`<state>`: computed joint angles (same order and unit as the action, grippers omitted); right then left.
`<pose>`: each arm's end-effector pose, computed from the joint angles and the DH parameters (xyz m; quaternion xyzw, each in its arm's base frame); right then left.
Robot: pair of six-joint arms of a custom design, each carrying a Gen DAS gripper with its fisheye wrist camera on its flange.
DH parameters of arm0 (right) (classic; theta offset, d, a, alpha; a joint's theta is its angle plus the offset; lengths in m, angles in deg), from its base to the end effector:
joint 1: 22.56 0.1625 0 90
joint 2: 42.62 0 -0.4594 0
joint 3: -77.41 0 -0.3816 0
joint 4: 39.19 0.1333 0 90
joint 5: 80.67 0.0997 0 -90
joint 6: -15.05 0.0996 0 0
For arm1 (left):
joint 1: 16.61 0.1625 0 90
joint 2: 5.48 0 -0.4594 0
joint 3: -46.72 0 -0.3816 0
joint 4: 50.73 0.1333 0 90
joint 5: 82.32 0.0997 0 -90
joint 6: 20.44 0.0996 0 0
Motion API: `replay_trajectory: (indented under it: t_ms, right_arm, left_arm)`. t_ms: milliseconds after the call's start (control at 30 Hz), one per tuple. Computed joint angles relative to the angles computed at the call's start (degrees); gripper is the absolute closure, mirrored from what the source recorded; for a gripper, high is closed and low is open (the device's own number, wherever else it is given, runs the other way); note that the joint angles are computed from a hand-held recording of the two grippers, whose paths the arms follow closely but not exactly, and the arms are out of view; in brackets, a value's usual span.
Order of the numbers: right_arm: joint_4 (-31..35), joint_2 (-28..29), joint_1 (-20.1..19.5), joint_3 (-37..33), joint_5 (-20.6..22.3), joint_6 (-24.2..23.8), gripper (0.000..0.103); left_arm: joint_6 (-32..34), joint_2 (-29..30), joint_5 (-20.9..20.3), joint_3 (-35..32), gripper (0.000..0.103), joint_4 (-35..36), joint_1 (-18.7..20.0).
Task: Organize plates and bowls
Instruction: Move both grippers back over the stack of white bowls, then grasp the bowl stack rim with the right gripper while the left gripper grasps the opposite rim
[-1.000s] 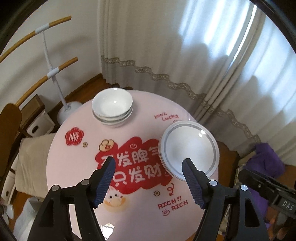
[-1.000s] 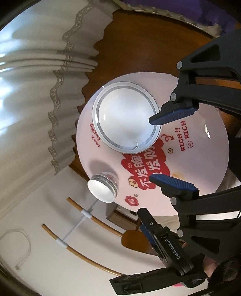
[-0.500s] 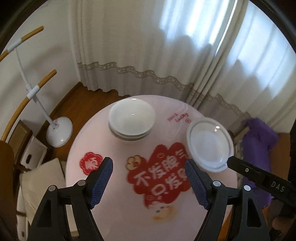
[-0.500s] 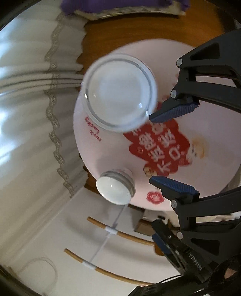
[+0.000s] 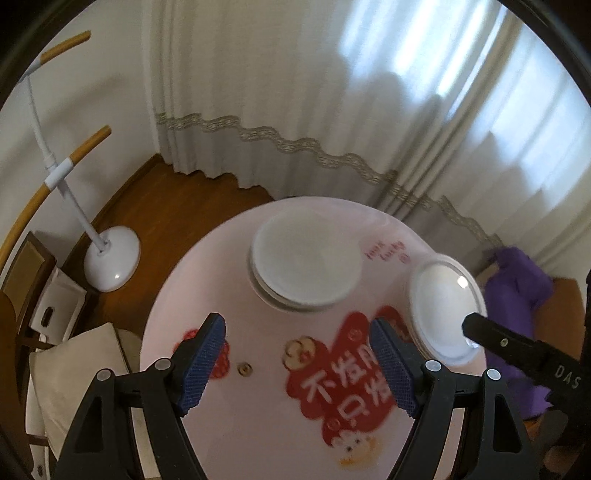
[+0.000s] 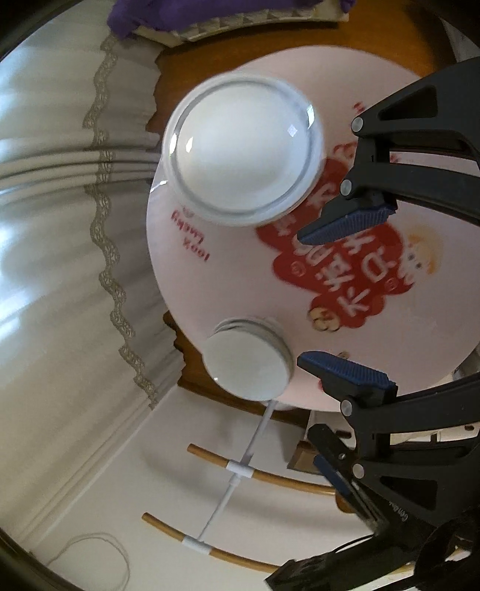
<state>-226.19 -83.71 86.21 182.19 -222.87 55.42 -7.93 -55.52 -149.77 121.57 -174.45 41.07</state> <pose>0.2551 -0.5810 0.1261 -0.2851 -0.8215 0.4319 0.2396 -0.2583 -0.7290 0.2791 0.3588 0.9097 -0.1086 0.1789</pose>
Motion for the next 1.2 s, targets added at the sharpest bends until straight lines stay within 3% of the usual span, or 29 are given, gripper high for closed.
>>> replay_trajectory:
  t_ms: [267, 567, 667, 733, 800, 933, 1000, 1200]
  right_arm:
    - [4.3, 1.6, -6.8, -8.4, 9.3, -7.2, 0.041]
    - [13.9, 4.1, -13.9, -14.4, 19.4, -8.1, 0.041]
    - [15.4, 4.7, -15.3, -15.3, 21.9, -8.8, 0.042]
    - [15.9, 4.9, -16.0, -15.7, 23.5, -9.5, 0.046]
    - [16.4, 5.0, -16.3, -16.0, 24.5, -9.8, 0.059]
    - [16.5, 5.1, -16.7, -16.4, 26.5, -11.0, 0.070]
    - [17.0, 5.2, -16.7, -16.8, 26.3, -11.3, 0.070]
    - [17.1, 4.8, -17.0, -16.5, 27.3, -11.3, 0.071]
  left_arm:
    - [-4.9, 9.9, 2.3, -11.4, 0.027, 3.4, 2.0]
    - [-9.0, 21.9, 3.7, -26.9, 0.030, 12.4, 3.5]
    - [-9.3, 24.8, 3.6, -31.4, 0.038, 14.8, 3.9]
    - [-9.6, 26.7, 3.7, -34.3, 0.043, 16.6, 4.0]
    - [-9.6, 29.2, 3.3, -38.7, 0.051, 19.0, 4.4]
    - [-9.5, 32.6, 2.0, -44.2, 0.061, 21.6, 4.6]
    - [-8.6, 32.8, 1.1, -44.4, 0.069, 21.0, 4.9]
    - [-8.3, 29.8, -0.4, -39.3, 0.076, 17.7, 6.0]
